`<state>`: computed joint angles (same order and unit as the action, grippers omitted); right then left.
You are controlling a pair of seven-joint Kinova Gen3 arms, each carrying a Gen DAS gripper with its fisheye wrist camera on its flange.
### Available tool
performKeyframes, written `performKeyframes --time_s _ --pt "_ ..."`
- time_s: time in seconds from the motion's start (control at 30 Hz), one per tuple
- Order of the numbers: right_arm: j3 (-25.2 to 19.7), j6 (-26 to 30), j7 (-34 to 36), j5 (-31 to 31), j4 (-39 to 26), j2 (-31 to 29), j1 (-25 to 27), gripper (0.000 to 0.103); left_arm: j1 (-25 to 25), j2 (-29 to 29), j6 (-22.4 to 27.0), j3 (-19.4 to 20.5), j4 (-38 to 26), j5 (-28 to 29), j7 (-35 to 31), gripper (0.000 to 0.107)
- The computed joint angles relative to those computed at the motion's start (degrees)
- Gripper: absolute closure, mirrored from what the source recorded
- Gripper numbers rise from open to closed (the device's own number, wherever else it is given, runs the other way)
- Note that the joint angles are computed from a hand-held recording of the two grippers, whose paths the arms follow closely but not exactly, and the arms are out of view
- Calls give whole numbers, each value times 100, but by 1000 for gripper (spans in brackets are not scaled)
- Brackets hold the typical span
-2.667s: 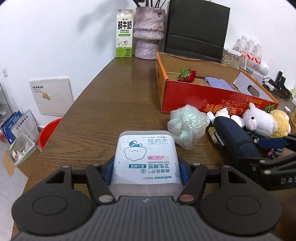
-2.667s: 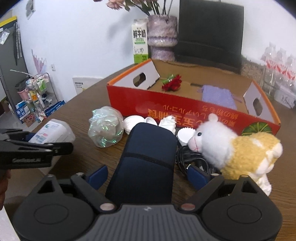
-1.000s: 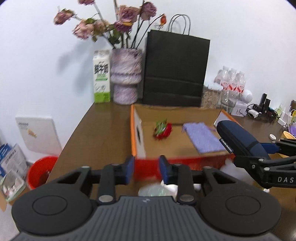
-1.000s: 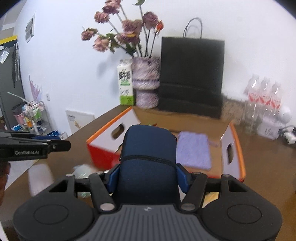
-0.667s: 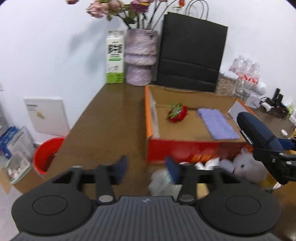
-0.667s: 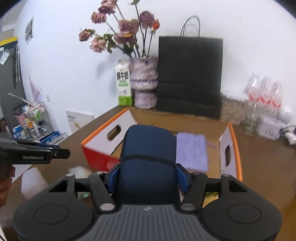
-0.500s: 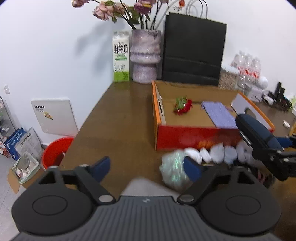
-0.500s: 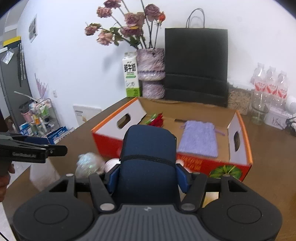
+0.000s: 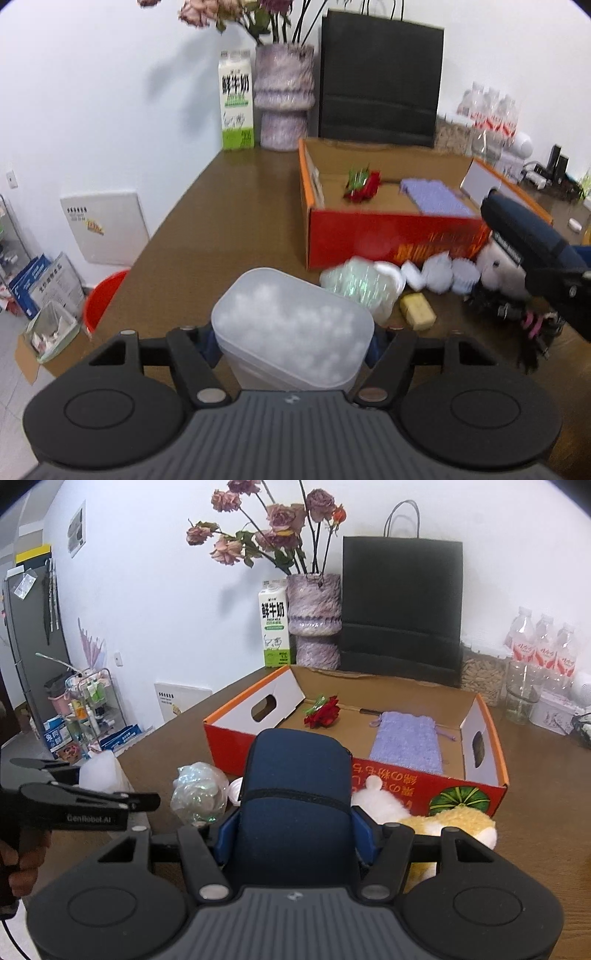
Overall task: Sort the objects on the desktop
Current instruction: 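Lower the container with the left tool into the box while the right tool places the navy case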
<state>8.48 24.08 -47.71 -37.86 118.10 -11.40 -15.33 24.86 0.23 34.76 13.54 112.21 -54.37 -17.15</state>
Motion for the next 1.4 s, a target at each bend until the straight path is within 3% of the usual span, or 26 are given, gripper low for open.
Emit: performKeyframes --time_s 0.33,0.47,0.53,0.67,0.73,0.87,1.0,1.1,1.27,1.4 --pt "209 -353 105 -1 -293 71 -69 42 23 133 -262 9 -673 -927 170 39" --pt "182 -463 87 66 -695 399 101 42 350 504 -468 -447 -1374 -601 -498 39" --pt "-20 -486 -156 321 -959 633 339 42 110 768 -466 -237 -1789 -276 -964 39" --pt "-377 -355 -872 1077 -1595 1193 723 42 -759 1507 -61 824 -2824 341 -1896 39" --pt "-467 -213 -1206 1451 -1936 1490 820 42 -855 1902 207 1037 -3354 594 -2362 39" --pt "-529 173 -1808 2106 -2676 2143 892 42 -337 2620 647 504 -4390 1290 -3294 38" --pt "-530 555 -2335 2696 -3333 2754 884 42 -86 3300 1092 76 -5410 2189 -4200 38" --pt "-632 878 -2575 2947 -3784 3136 975 42 21 3771 1528 -93 -6155 2502 -4615 38" --pt "-923 1151 -2771 3178 -4183 3492 1192 42 153 4224 1899 -362 -6878 2851 -5009 38" --pt "-961 1315 -3011 3286 -4340 3616 1227 41 329 4314 1901 -703 -6988 2988 -5175 38"
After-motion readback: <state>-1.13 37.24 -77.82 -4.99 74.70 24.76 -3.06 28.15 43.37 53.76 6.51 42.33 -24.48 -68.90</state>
